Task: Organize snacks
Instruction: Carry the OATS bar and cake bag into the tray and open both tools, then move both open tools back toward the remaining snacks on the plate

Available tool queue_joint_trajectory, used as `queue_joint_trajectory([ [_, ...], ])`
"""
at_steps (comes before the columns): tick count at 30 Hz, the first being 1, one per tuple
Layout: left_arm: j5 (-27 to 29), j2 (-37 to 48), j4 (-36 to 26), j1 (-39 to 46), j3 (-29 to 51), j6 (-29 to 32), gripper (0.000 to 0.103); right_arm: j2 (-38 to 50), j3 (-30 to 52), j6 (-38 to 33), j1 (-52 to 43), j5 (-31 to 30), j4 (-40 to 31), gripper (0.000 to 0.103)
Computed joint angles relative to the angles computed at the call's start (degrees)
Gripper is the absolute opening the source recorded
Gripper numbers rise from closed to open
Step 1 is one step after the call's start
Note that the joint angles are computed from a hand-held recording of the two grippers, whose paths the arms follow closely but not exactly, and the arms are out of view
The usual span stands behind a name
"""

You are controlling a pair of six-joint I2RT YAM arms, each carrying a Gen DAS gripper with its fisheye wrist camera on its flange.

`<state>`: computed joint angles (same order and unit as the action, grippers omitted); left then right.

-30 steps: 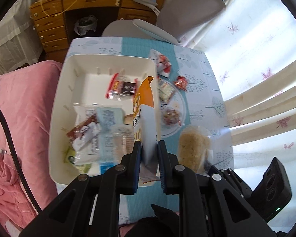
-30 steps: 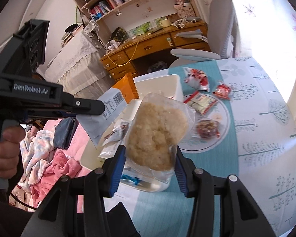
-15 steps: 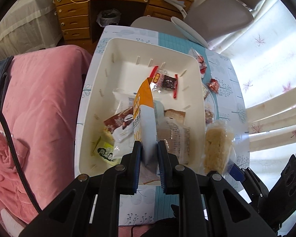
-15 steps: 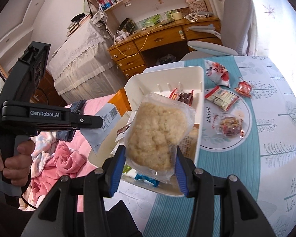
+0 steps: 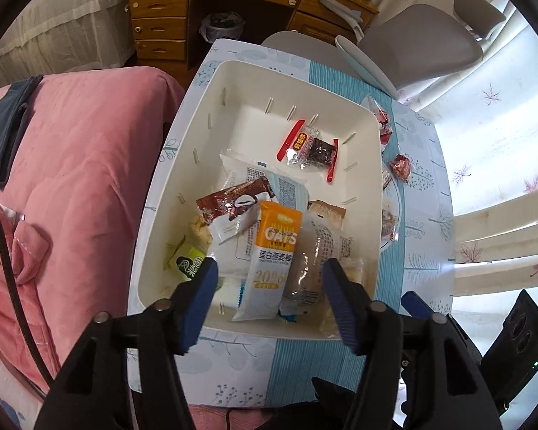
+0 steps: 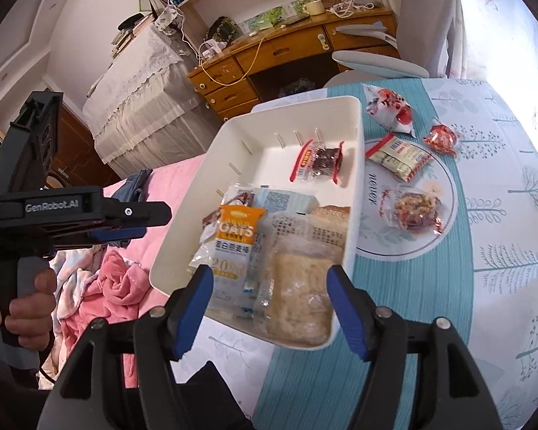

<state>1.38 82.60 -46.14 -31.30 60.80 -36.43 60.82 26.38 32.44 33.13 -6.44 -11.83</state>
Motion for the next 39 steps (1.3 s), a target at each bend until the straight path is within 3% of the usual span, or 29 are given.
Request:
queue_joint_trajectory([
  [9,-4.8,3.2,1.0,-11.0,3.9,-10.8,0.064,-5.6,0.1,-12.0,-15.0,-9.8,-11.1,0.067],
  [16,-9.5,8.4,3.5,-19.9,9.2,-18.9,0.064,-3.9,3.6,-29.1,-33.8,-19.1,-20.9,0.067],
  [20,-12.1,12.3,5.0,-23.3,12.3,-22.4,0.065,1.2,7.6,-39.7,-43.5,-22.6,-23.9,0.067],
  [24,-13.6,16.9,6.4,-25.9,15.6,-25.5,0.065,6.6,12.2,-47.4,-50.5,-24.7,-24.8,0.067],
  [30,-16.2,25.6,7.5,-28.7,23.1,-28.8,0.065,13.4,17.5,-53.3,-55.6,-25.6,-21.9,0.067],
  [39,-18.3,41.7,-0.1,-29.9,40.6,-31.7,0.065,23.6,22.0,-56.5,-56.6,-24.4,-10.1,0.067],
])
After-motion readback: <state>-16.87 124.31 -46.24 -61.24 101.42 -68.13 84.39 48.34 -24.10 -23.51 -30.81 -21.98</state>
